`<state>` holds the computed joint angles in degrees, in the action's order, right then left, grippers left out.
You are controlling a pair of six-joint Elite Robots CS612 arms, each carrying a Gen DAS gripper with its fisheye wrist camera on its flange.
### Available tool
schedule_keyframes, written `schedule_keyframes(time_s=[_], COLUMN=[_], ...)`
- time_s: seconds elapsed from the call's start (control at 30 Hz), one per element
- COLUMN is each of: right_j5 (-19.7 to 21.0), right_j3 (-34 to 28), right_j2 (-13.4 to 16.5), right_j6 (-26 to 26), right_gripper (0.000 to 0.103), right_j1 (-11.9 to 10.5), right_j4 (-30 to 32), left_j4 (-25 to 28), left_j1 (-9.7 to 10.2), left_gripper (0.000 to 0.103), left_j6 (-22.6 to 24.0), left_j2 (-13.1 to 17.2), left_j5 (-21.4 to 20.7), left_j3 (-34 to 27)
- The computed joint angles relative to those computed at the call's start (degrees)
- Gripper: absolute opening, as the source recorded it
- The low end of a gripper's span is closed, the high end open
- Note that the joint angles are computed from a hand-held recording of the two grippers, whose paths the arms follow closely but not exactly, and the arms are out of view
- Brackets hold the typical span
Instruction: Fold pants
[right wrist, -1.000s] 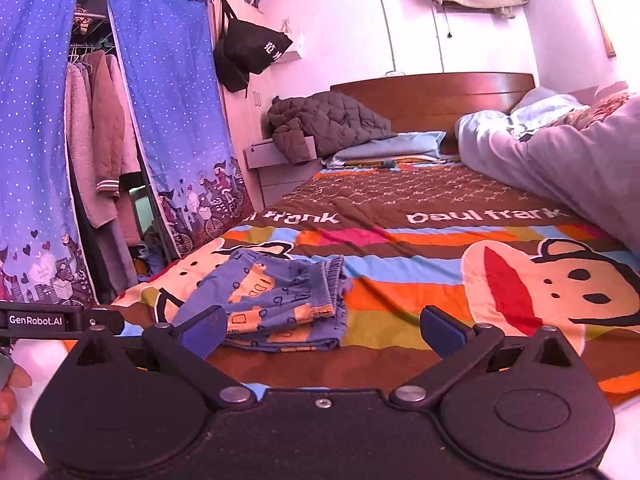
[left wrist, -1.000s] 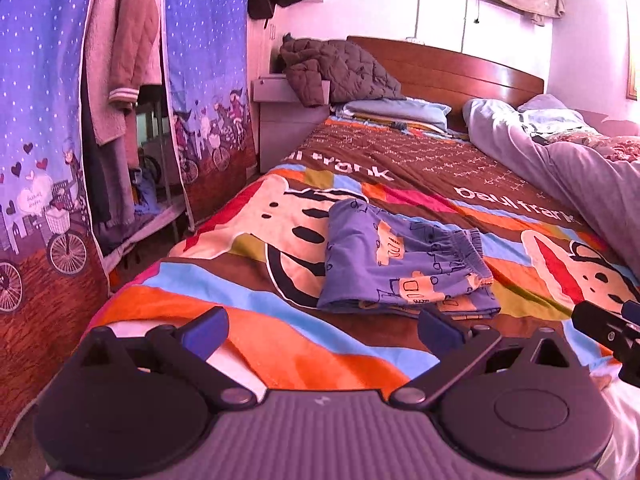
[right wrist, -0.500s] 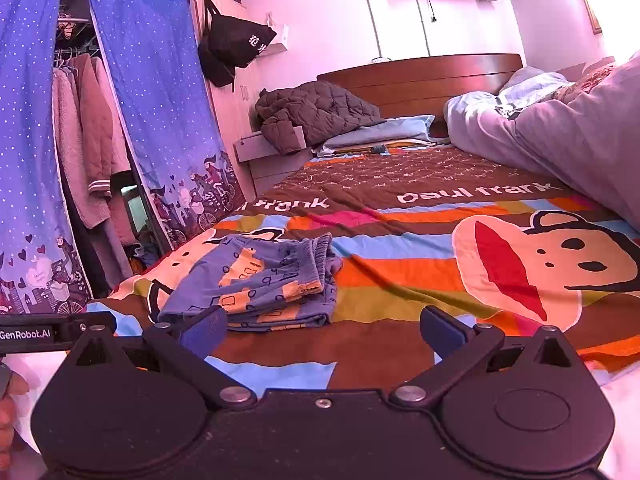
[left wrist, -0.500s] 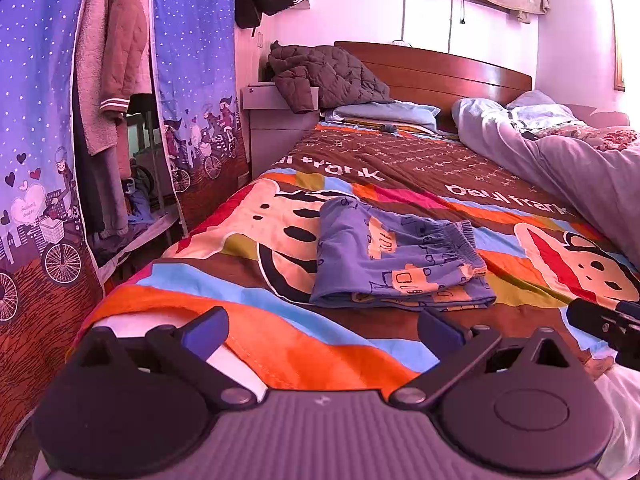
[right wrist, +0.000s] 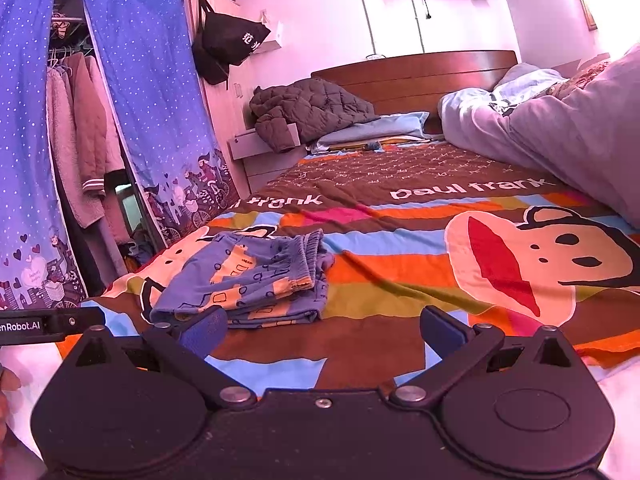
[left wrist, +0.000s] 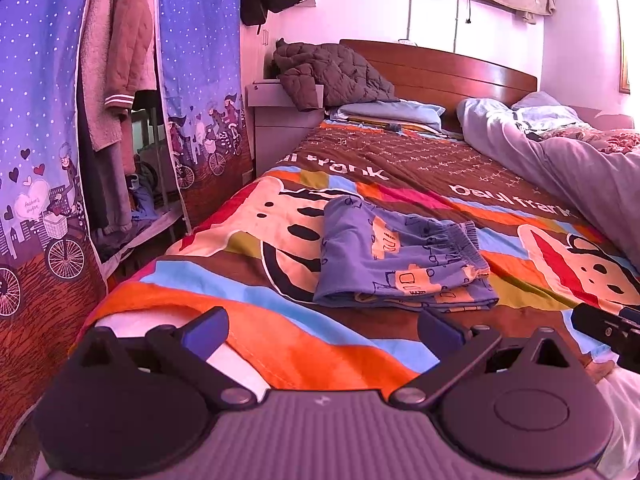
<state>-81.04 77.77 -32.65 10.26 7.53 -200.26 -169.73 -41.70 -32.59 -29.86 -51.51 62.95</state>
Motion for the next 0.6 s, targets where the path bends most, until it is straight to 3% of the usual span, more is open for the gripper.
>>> schedule_keyframes(time_s=[0.6], right_j5=[1.01], right_j3=[0.23], right_j2=[-0.14], right_j6=[1.07], right_gripper=[0.102], right_j1=[-0.08], right_j4=[-0.61], left_j4=[1.17], left_j1=[-0.18], left_gripper=[0.103], left_j6=[0.72], left_j2=[0.17], left_j5=[2.02], left_j3=[-0.39])
